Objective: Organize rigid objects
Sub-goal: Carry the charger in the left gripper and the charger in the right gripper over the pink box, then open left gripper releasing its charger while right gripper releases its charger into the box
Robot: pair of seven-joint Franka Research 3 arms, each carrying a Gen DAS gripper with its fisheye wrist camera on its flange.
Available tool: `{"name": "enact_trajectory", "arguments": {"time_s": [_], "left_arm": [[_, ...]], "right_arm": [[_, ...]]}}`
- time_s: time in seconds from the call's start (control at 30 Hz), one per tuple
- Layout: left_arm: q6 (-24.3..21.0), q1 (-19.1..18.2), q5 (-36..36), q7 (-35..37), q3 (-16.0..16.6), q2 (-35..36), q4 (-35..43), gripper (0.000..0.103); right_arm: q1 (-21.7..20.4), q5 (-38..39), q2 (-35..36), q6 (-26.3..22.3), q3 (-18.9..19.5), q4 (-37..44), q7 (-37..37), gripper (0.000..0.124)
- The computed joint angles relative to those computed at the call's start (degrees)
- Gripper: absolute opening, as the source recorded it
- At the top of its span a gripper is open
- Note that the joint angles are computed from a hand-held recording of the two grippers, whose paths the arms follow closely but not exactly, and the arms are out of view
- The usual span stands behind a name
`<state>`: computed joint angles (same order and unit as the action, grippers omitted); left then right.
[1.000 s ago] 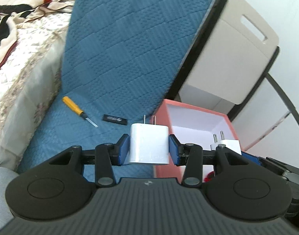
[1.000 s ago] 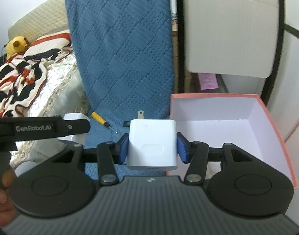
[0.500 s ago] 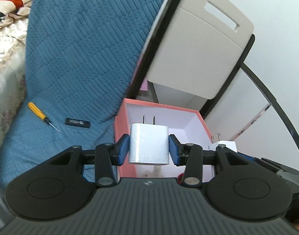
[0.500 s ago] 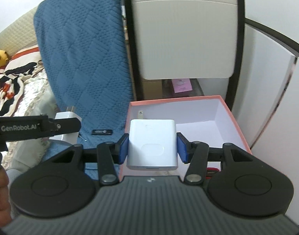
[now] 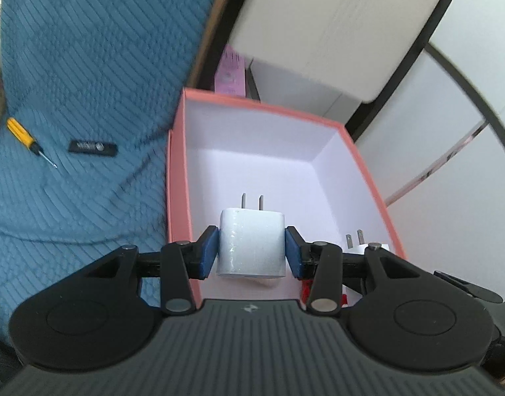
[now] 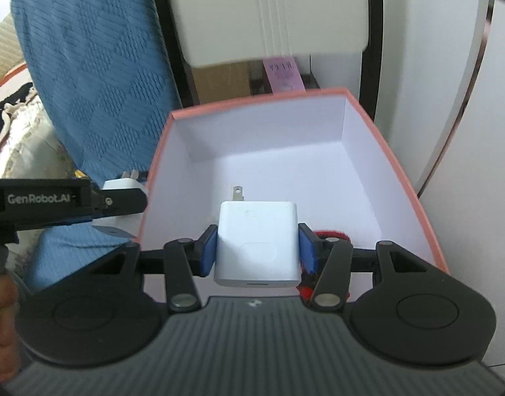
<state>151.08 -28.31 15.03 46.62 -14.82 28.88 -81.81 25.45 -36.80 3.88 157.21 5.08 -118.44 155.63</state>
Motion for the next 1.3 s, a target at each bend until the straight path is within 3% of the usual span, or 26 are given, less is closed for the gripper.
{"name": "enact_trajectory", "arguments": {"time_s": [0.13,0.47,0.6,0.9,1.3], "left_arm": [[-1.71,0.42,-2.55,2.07,-1.55,3.64,3.54,0.049],[-7.99,-2.1,-2.46,3.81,0.02,8.69,11.02,0.049],[-8.95,-2.33,-2.45,4.02,0.36,8.7,11.47,0.049],[-5.76,-1.1,-2.44,3.69,0.06,4.78,6.24,0.05],[1.78,0.56,2.18,0.44,1.24,-5.96,-5.32,0.05]], "right_arm": [[-0.29,2.37,1.52,1.53,-0.41,-0.98,-2.28,0.053],[0.38,12.95,4.14,4.76,-1.57,-2.82,-9.98,0.054],[1.39,12.59,4.37,4.32,-2.79,-2.6,-9.51,0.054],[1.63,12.89,3.41,3.31,-3.01,-2.47,-8.27,0.059],[1.8,3.91,0.45,2.01,-1.19,0.42,-0.67,0.06]]}}
